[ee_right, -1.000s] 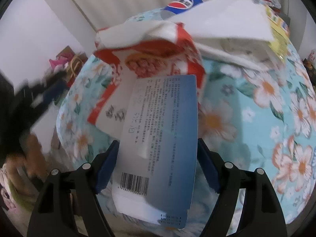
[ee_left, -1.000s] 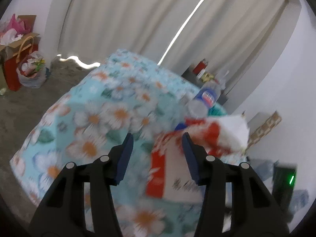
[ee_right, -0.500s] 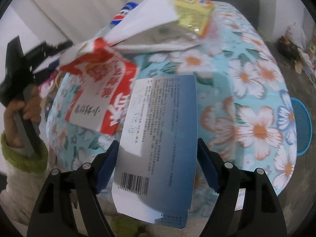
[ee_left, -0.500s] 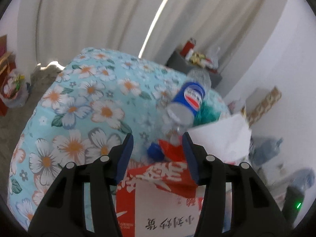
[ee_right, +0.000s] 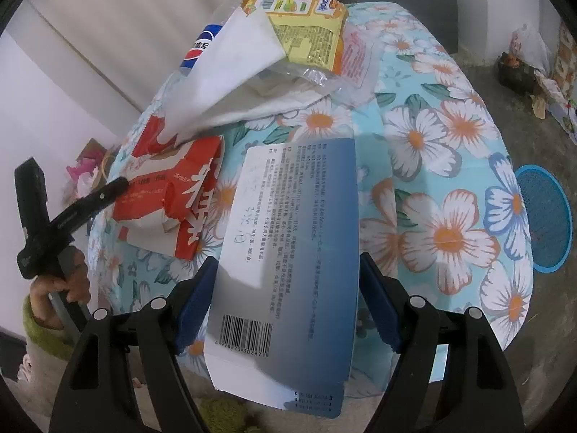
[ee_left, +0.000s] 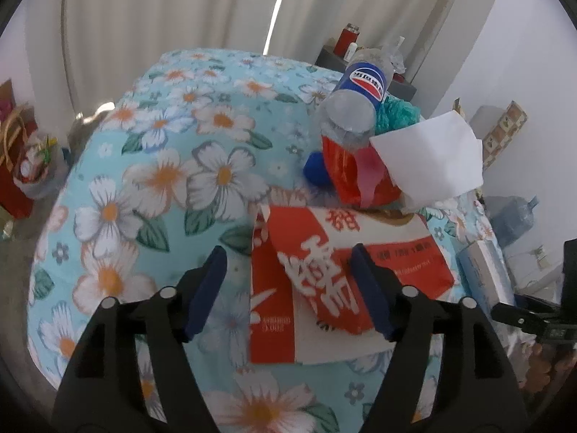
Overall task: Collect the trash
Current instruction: 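Grasp the red-and-white paper bag with the left tool while the right tool grasps the blue-white box, then lift the red paper bag with the left tool while the right tool lifts the box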
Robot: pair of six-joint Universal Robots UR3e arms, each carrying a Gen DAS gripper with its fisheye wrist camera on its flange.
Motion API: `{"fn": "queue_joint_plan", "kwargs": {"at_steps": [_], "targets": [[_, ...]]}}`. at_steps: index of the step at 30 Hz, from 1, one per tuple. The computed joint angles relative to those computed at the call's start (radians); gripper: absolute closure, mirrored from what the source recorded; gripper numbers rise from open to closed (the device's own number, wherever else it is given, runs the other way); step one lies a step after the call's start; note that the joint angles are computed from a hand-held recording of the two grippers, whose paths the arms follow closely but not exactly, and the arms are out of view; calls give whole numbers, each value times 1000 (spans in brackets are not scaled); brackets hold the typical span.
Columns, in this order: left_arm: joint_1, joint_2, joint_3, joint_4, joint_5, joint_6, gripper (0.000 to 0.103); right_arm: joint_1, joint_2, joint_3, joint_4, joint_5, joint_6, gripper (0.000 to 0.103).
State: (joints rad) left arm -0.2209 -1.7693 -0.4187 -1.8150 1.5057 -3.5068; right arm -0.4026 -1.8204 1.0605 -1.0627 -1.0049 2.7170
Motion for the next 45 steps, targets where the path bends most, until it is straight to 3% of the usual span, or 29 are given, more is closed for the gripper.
{"fn": "queue_joint_plan", "kwargs": {"at_steps": [3,9,19,26,37,45], "targets": [[39,58,-88,15,-74,-28,32,-1,-3,3,-2,4,4,28],[190,224,-402,113,-352,-72,30,-10,-1,0,12,11,-3,28],[349,339,-552,61,-626,-78,30,-9,-6,10,6,4,6,28],[383,378,-625,98,-704,-128,41,-11,-6,10,5,12,12,28],[344,412,-671,178,-640,-148,70,-13,-26,-40,-52,78,15,31],[352,459,-685,158,-650,-104,80,-85,18,-208,184,206,-93,31]]}}
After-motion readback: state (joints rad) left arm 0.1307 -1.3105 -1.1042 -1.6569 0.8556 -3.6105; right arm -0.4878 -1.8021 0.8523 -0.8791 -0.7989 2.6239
